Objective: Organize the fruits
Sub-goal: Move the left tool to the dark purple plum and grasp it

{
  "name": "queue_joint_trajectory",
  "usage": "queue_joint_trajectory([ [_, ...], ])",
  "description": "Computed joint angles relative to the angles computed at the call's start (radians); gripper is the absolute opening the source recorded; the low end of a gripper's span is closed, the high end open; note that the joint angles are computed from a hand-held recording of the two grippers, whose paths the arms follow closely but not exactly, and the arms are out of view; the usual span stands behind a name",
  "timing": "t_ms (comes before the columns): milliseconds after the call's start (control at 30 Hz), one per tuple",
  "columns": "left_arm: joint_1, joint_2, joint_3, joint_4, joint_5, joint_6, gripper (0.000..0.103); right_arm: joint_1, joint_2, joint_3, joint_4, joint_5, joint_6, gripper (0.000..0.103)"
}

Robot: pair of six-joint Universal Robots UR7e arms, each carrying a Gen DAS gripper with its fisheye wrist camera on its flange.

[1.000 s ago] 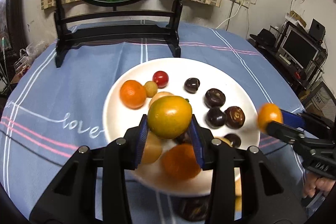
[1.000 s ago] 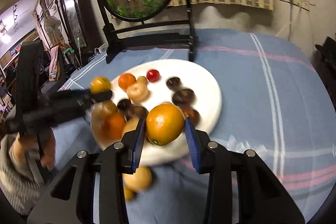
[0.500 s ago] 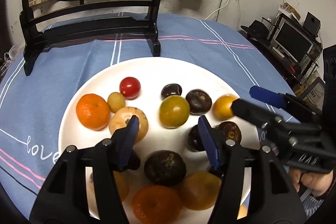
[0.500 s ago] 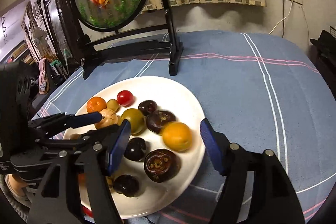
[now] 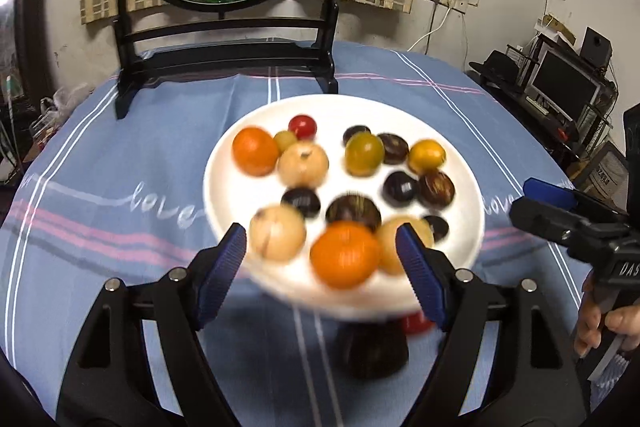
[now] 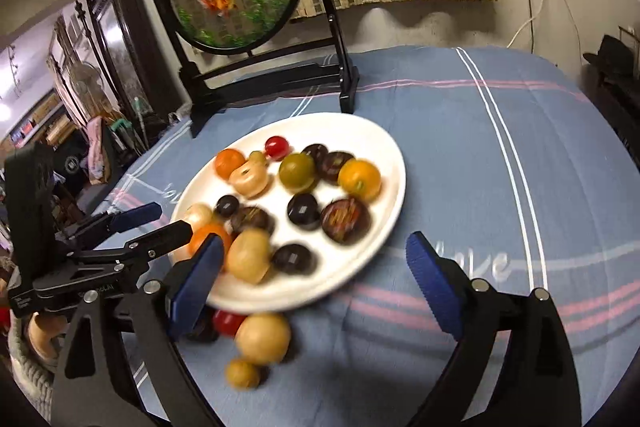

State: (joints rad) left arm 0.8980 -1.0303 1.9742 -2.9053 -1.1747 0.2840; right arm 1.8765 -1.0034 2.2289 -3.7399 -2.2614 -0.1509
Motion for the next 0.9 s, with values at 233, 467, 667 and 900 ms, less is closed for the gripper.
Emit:
queue_joint_trajectory([
  [233, -0.028, -0.097, 0.188, -0.111, 0.066, 0.084, 0.090, 0.038, 0.011, 0.109, -0.046, 0.005, 0.037, 0.094],
  [467, -0.035, -0.073, 0.195, -0.075, 0.106, 0.108, 0.090, 0.068, 0.045, 0.133, 0.005, 0.018, 0.023, 0.094],
  [667, -0.035, -0.046, 0.182, -0.065, 0.099, 0.123, 0.090, 0.066, 0.072, 0.114, 0.074, 0.010, 0.027, 0.091],
  [900, 0.005, -0.031, 0.107, 0.086, 0.010, 0.063, 0.080, 0.056, 0.063, 0.110, 0.122, 0.002, 0.068, 0.091],
])
